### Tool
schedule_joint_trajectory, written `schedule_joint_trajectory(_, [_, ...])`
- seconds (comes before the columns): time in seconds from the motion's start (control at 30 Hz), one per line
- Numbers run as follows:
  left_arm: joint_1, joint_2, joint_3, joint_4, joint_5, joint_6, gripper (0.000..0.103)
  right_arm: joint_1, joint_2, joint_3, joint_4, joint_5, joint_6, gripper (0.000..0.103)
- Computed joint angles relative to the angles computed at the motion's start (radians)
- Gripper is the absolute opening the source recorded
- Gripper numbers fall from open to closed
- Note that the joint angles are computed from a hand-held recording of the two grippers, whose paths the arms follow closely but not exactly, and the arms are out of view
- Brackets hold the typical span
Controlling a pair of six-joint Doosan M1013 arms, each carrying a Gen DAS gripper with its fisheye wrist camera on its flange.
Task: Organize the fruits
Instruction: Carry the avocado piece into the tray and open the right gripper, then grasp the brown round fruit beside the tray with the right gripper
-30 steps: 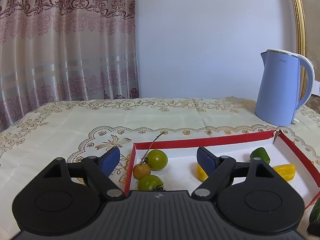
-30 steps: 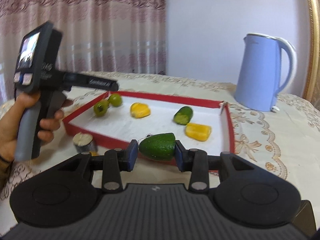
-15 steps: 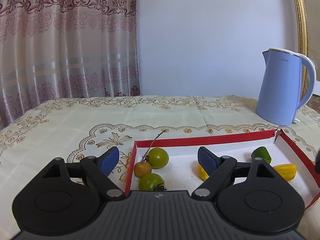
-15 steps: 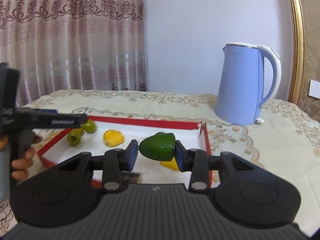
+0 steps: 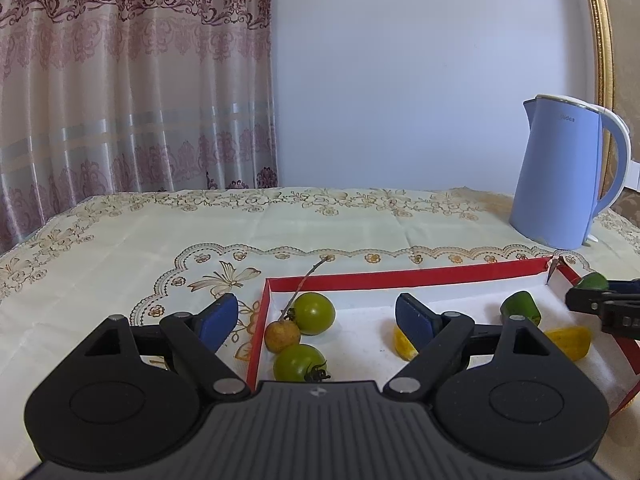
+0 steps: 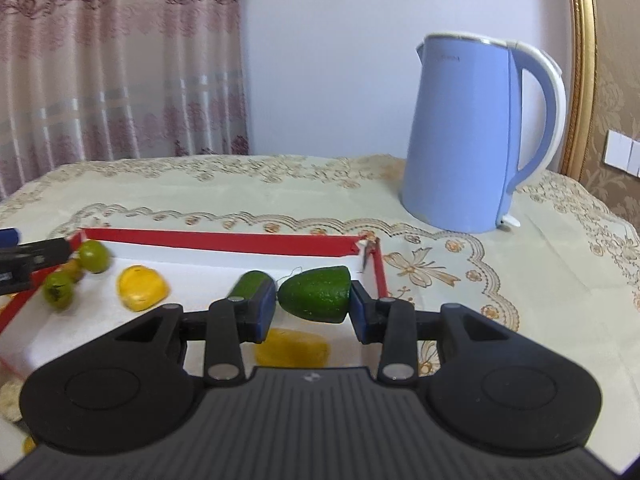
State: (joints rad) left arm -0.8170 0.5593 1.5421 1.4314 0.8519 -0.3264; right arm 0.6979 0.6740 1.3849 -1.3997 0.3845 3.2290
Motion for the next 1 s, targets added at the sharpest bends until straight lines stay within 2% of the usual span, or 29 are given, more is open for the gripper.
schedule_joint_trajectory(0.07, [0.000, 0.000, 0.000, -0.001, -0.005, 0.000, 0.086, -0.004, 0.011, -0.015, 0.056, 0.006, -0.047, 0.037])
schedule_joint_trajectory(0.1, [0.001, -0.001, 0.001, -0.001, -0.006, -0.001, 0.086, -0.005, 0.015, -0.019, 0.077, 0.006, -0.064, 0.043])
schedule_joint_trajectory(0.13, [0.001, -0.001, 0.001, 0.000, -0.007, -0.001, 0.086, -0.005, 0.017, -0.021, 0.089, 0.010, -0.074, 0.056])
schedule_joint_trajectory(0.17, [0.001, 0.000, 0.000, -0.001, -0.006, 0.000, 0.086, -0.003, 0.018, -0.020, 0.069, 0.021, -0.054, 0.063])
schedule_joint_trajectory(0.23, [0.001, 0.000, 0.000, -0.002, -0.005, 0.002, 0.086, 0.000, 0.006, 0.004, -0.016, 0.007, 0.038, 0.072])
schedule_joint_trajectory(0.47, [-0.003, 0.000, 0.001, 0.007, 0.009, -0.005, 0.086, 0.062, -0.075, 0.136, -0.377, 0.108, 0.353, 0.093])
schedule_joint_trajectory(0.6, [-0.008, 0.003, -0.001, 0.020, 0.042, -0.029, 0.086, 0.095, -0.118, 0.208, -0.516, 0.089, 0.447, 0.093])
schedule_joint_trajectory(0.73, [-0.004, -0.022, 0.007, -0.052, 0.015, -0.012, 0.086, 0.108, -0.147, 0.260, -0.684, 0.003, 0.629, 0.092])
schedule_joint_trajectory(0.8, [-0.012, -0.042, 0.031, -0.030, 0.019, -0.035, 0.086, 0.113, -0.148, 0.267, -0.729, -0.040, 0.661, 0.091])
schedule_joint_trajectory(0.87, [-0.030, -0.059, 0.055, -0.002, 0.062, -0.041, 0.086, 0.117, -0.141, 0.259, -0.760, -0.091, 0.637, 0.084])
schedule_joint_trajectory(0.93, [-0.050, -0.073, 0.081, 0.018, 0.119, -0.058, 0.086, 0.123, -0.132, 0.243, -0.719, -0.134, 0.545, 0.073])
schedule_joint_trajectory(1.0, [-0.062, -0.090, 0.112, 0.027, 0.143, -0.082, 0.086, 0.125, -0.121, 0.223, -0.688, -0.186, 0.474, 0.064])
